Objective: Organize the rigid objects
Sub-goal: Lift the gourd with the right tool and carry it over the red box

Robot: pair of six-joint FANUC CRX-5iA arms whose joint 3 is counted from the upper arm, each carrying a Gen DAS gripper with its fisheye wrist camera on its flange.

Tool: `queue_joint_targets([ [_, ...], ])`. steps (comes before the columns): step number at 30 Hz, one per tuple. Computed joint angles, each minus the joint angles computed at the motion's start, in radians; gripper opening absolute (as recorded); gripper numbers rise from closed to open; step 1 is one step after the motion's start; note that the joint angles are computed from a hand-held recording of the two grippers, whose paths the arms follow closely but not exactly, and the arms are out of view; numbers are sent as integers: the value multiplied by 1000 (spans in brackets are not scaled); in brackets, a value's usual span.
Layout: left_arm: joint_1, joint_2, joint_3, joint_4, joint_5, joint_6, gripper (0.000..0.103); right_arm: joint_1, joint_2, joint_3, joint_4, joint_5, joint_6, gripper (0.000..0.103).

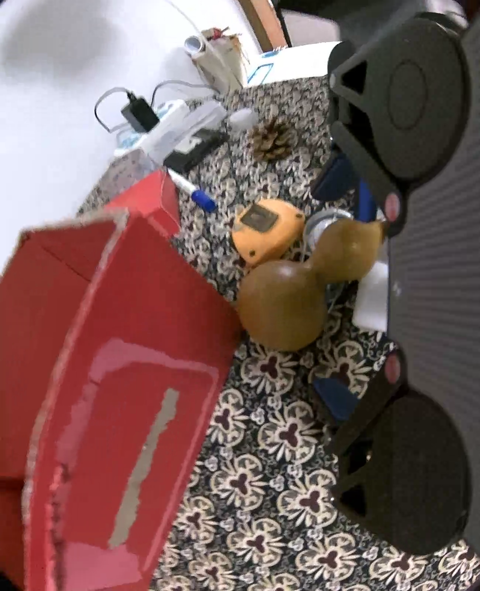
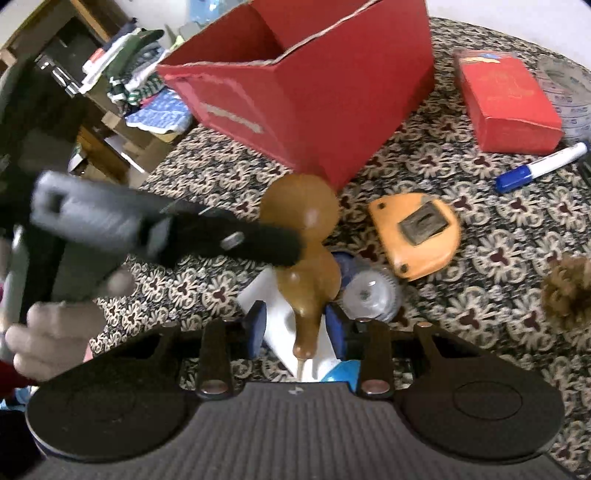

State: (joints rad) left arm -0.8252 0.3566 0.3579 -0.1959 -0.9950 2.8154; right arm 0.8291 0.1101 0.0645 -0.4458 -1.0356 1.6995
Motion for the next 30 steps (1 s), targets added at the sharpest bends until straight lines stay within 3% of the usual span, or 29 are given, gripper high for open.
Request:
queue_joint_targets([
  [3, 28, -3, -42, 65, 45, -11, 85, 44, -31, -71, 61, 90, -41, 20],
  [5, 38, -17, -76, 90, 88, -4, 76, 45, -45, -96, 51, 127, -66, 10],
  [7, 29, -17, -65, 66, 80, 12, 69, 47, -61, -119, 47, 155, -94, 5],
  [12, -5, -8, -9, 7, 26, 30, 67, 54, -117, -180, 30, 218, -140, 1],
  [18, -55, -23, 41, -40, 4, 31, 57, 89, -226, -272, 55, 292, -243, 2],
  [21, -85, -15, 111, -80, -43, 3, 52, 114, -296, -320, 85, 332, -291, 2],
  [26, -83, -33, 175, -97, -70, -101, 49, 147, -363, -344, 133, 416, -336, 1],
  [30, -46, -68, 189, -105, -67, -223, 49, 206, -342, -326, 305, 512, -470, 1],
])
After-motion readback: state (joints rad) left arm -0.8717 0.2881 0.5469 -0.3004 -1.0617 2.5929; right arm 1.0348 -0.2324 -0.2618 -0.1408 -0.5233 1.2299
